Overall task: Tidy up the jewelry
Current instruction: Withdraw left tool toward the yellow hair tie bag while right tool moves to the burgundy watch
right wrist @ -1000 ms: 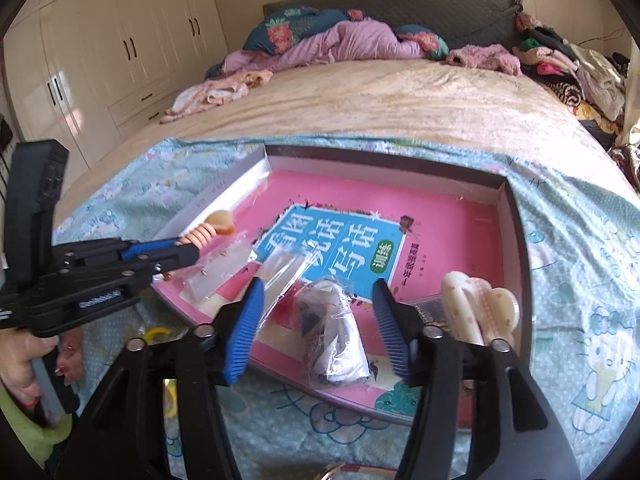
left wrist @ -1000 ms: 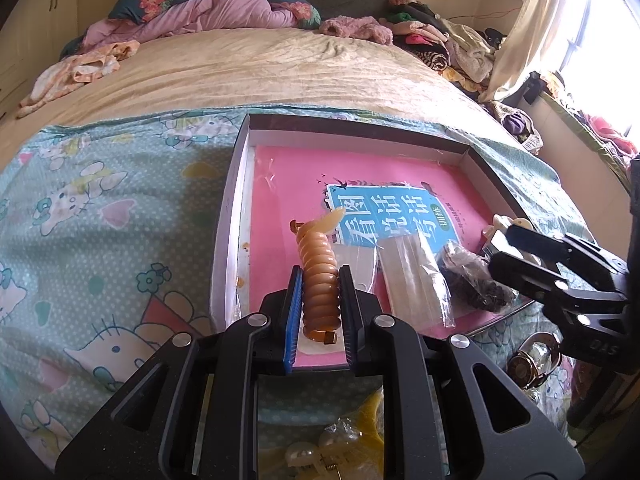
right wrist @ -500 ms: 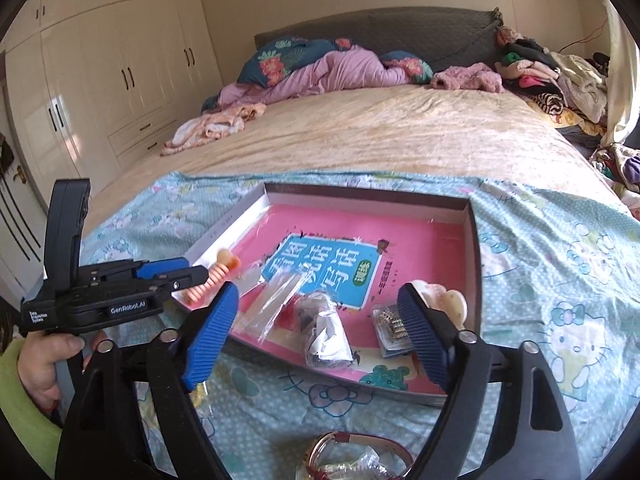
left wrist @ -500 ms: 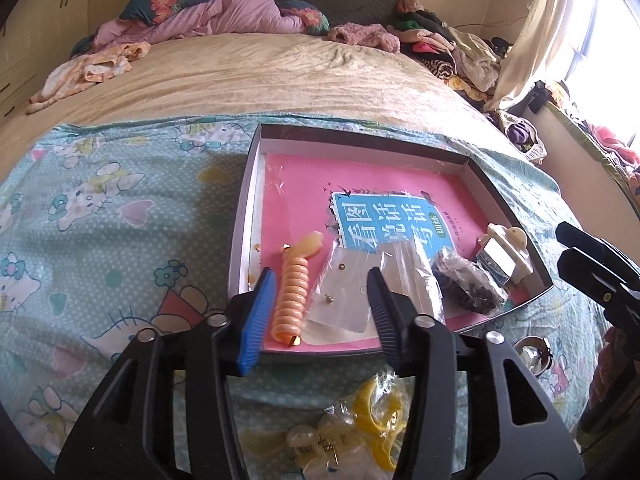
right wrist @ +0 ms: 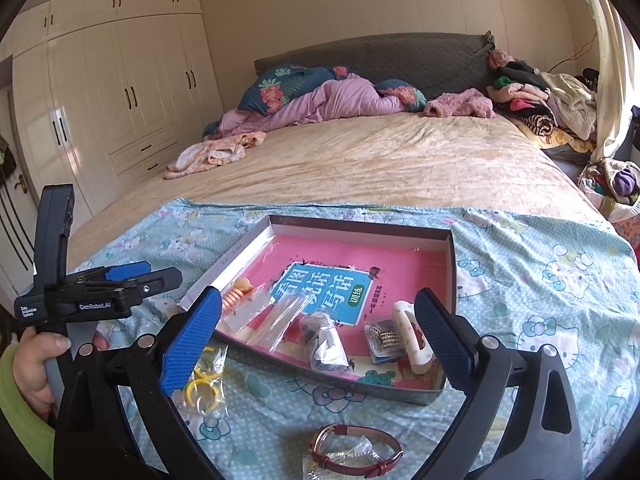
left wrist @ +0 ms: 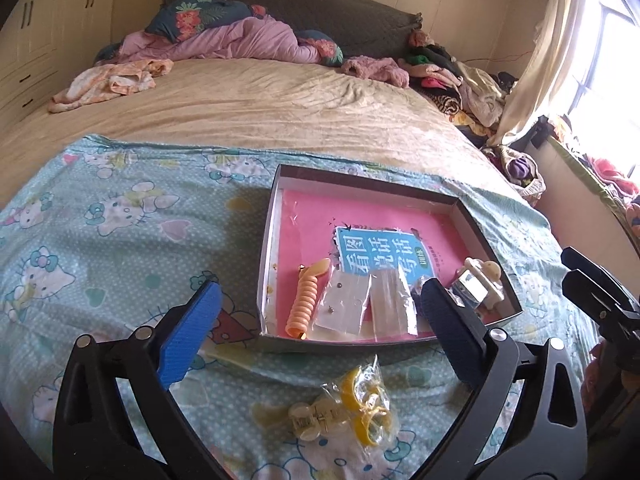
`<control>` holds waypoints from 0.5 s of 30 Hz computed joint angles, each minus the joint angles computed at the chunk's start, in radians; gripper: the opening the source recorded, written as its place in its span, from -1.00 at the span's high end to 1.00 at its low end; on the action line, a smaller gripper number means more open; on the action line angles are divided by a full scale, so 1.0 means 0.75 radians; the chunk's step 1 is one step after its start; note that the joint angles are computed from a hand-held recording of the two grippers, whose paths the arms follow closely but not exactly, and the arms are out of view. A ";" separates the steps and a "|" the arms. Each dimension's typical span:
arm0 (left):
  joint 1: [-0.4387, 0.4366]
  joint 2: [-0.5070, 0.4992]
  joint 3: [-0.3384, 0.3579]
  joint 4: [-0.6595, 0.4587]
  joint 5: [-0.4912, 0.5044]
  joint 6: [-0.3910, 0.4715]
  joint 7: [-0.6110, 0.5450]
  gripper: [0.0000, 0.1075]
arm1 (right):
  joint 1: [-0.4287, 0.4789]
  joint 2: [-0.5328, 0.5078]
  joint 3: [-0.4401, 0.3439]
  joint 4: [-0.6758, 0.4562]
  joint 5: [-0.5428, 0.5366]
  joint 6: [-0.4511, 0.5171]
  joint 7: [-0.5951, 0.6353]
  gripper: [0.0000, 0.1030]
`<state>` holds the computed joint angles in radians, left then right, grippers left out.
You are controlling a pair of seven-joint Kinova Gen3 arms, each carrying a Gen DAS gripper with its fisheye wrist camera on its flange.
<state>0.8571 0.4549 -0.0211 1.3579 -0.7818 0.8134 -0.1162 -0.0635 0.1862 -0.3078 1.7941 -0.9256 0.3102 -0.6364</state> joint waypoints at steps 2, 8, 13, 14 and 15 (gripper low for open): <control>0.016 -0.009 -0.005 0.002 -0.015 0.013 0.015 -0.74 | 0.013 -0.016 -0.007 0.009 -0.025 0.005 0.024 -0.87; 0.054 -0.047 0.004 0.034 -0.080 0.039 0.088 -0.74 | 0.001 -0.073 0.023 0.046 -0.121 0.015 0.120 -0.87; 0.071 -0.061 0.030 0.038 -0.128 0.080 0.122 -0.74 | -0.040 -0.124 0.087 0.080 -0.190 0.031 0.188 -0.87; 0.076 -0.066 0.033 0.041 -0.139 0.087 0.133 -0.74 | -0.050 -0.133 0.102 0.085 -0.202 0.035 0.200 -0.87; 0.078 -0.069 0.039 0.043 -0.146 0.092 0.139 -0.74 | -0.061 -0.138 0.117 0.089 -0.209 0.038 0.207 -0.87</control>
